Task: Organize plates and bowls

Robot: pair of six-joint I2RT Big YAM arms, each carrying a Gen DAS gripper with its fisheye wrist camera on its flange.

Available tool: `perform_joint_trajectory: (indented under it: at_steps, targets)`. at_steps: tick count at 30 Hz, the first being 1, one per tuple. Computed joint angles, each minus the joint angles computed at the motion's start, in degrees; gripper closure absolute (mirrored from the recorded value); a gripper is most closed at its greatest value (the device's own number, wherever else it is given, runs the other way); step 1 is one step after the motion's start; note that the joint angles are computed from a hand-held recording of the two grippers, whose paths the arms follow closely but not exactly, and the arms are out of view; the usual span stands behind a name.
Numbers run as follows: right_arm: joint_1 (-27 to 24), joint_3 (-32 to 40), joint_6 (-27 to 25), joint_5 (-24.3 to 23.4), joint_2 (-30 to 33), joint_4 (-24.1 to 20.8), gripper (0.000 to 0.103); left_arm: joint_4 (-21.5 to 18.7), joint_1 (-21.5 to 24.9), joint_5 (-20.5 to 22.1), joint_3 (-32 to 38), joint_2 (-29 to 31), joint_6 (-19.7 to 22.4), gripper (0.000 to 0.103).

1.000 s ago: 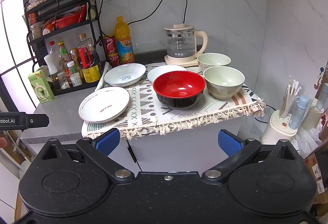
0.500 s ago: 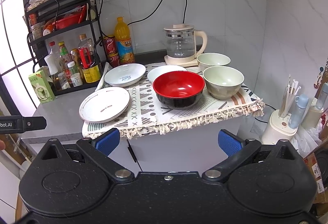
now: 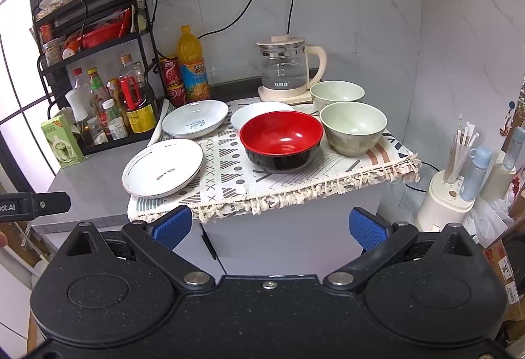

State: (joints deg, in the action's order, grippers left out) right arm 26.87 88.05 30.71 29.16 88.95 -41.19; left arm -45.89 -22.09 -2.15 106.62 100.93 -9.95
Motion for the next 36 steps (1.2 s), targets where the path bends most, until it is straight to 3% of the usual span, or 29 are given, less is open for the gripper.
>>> perform_joint_trajectory:
  at_steps: [23, 30, 36]
  targets:
    - [-3.0, 0.3, 0.0, -1.3, 0.8, 1.1, 0.000, -2.6, -1.1, -1.9, 7.4, 5.3, 0.3, 0.001]
    - [-4.5, 0.4, -1.6, -2.4, 1.2, 1.9, 0.000, -5.0, -2.0, -1.6, 13.2, 9.5, 0.5, 0.001]
    - [-6.3, 1.3, -2.1, -3.7, 2.5, 2.4, 0.000, -8.8, -2.5, -1.0, 22.5, 15.9, 0.7, 0.001]
